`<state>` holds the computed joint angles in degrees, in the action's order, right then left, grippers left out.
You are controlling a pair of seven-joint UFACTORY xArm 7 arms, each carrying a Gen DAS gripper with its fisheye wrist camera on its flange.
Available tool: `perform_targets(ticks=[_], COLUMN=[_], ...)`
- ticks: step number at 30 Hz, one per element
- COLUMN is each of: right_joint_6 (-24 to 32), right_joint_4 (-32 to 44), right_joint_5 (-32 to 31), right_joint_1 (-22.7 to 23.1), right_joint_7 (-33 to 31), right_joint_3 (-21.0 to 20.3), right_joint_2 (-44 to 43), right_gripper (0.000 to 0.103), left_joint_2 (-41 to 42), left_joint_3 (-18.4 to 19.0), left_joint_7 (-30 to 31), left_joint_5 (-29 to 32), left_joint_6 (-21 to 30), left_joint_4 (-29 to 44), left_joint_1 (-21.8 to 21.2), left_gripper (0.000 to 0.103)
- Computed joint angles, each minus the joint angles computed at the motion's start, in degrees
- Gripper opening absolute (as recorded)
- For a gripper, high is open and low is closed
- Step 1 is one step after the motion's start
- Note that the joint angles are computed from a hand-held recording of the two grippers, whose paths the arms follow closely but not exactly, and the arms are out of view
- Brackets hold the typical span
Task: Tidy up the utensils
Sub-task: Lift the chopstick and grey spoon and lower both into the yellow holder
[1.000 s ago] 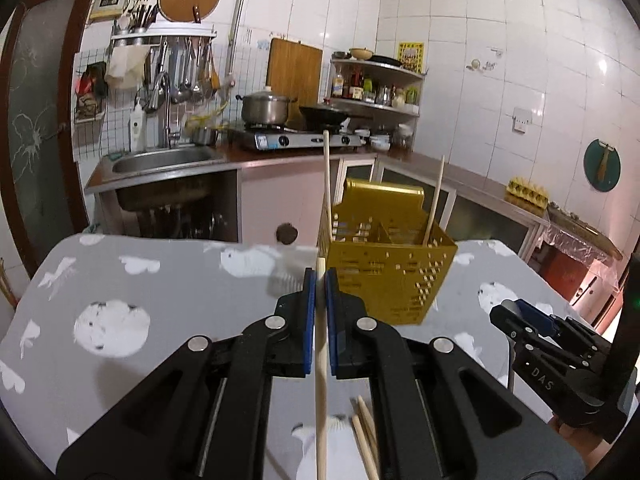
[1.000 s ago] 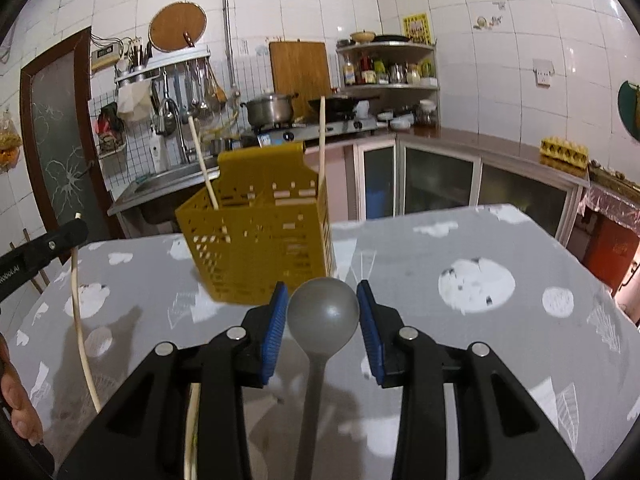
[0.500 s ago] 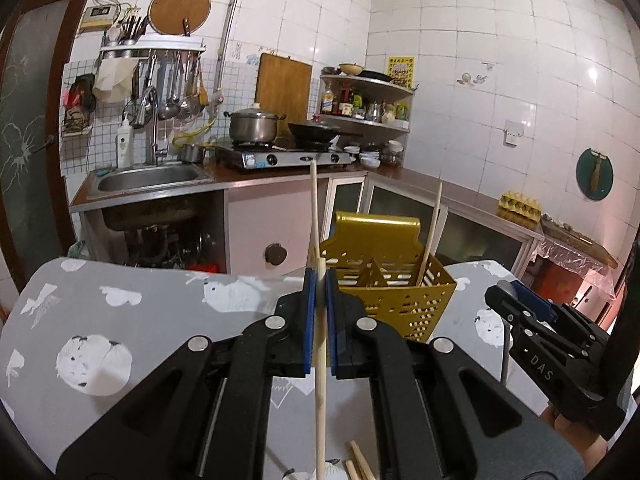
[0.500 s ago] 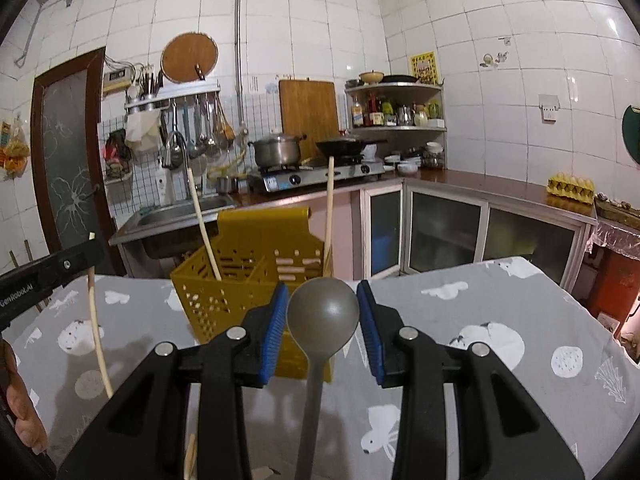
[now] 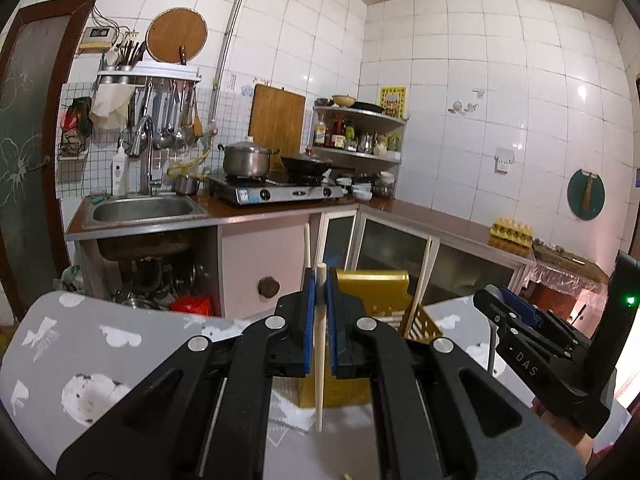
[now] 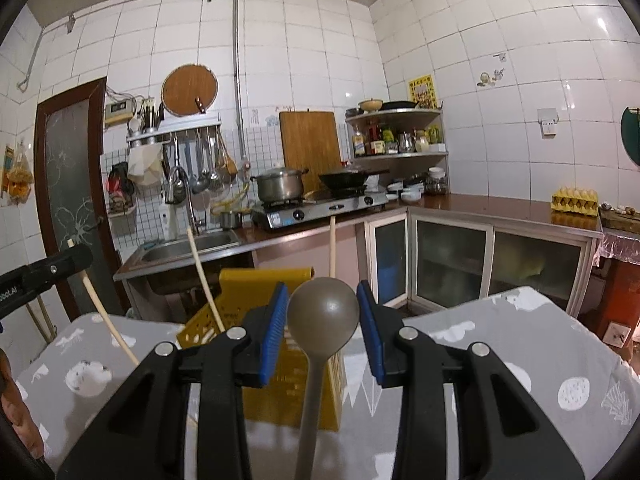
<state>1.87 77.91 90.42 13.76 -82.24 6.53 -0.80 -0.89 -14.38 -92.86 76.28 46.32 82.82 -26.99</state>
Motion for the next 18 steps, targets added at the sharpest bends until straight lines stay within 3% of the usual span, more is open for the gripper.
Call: perform_targets(ticks=[6, 13, 18], right_joint_6=[-1.29, -3.26, -5.23], right_joint_4=[6.03, 12.85, 18.55], right_joint_5=[-5.91, -21.15, -29.26], right_joint_1=[-0.21, -1.37, -1.83], right_joint_7=[5.20, 19.23, 25.51], right_joint_3=[0.54, 2.56, 4.10], right_joint_2=[2.83, 7.79, 12.73], right_gripper=[0.036, 0.036, 0.036], left_joint_2=[2.44, 7.57, 12.45], left_joint_3=[0.65, 3.50, 6.97], left_joint_7=[3.42, 8.43, 12.33], left_joint_5=[1.09, 0.30, 0.91], left_joint_6=[0.48, -0.05, 0.43], left_joint_4=[6.68, 17.89, 26.12], left_joint_1=[-0.49, -2.55, -5.36], left_gripper=[0.004, 0.004, 0.004])
